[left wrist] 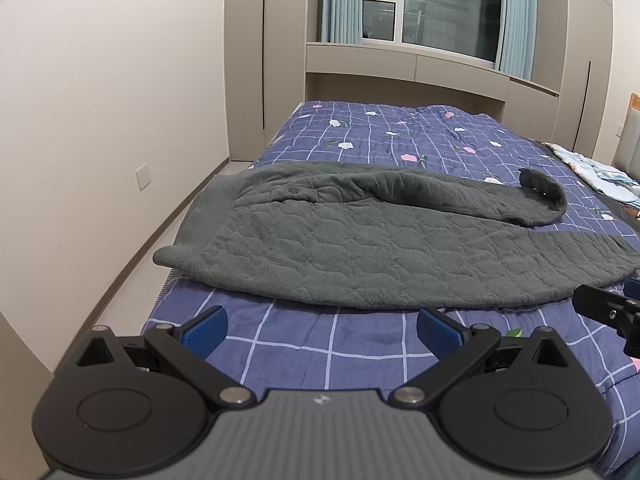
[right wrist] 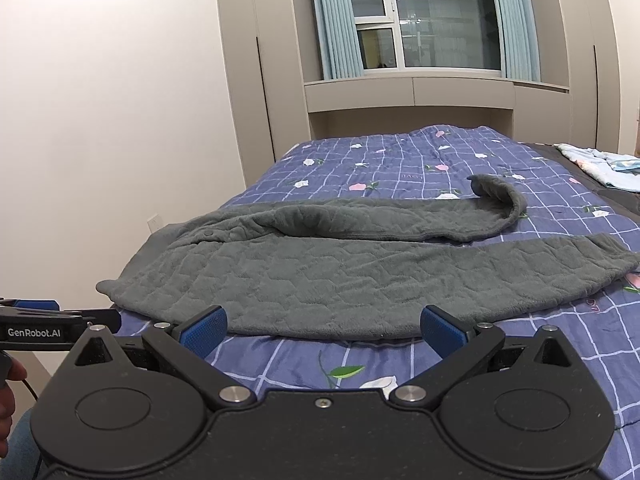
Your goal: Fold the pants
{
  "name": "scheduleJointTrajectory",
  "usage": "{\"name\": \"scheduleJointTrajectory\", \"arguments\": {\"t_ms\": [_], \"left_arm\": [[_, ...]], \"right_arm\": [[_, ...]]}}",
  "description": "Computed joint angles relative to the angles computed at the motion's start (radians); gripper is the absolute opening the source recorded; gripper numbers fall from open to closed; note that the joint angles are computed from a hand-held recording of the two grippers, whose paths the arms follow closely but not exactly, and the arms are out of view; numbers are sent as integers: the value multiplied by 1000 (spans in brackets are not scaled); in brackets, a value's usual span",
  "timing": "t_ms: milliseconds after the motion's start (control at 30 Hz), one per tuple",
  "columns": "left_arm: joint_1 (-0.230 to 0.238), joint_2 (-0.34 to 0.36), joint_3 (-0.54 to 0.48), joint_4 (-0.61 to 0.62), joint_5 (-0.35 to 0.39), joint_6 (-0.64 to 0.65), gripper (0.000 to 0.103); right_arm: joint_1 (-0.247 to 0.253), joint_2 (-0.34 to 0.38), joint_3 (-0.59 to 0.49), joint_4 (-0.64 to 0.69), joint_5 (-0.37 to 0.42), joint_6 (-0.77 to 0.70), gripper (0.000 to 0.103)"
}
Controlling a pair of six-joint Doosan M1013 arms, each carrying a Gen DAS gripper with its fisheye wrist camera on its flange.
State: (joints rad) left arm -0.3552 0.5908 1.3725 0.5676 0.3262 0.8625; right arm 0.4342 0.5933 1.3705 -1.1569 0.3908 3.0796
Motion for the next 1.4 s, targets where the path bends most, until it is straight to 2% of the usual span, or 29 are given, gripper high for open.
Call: {"name": "scheduleJointTrajectory", "arguments": {"t_ms": [333,1400], "left_arm": [[-2,-1,0,12,5,-9,103],[0,-3,9,10,7,-6,103]], "right_arm": [[2,1,-7,46,26,-44,103],[2,4,-9,76,31,-70,103]]}}
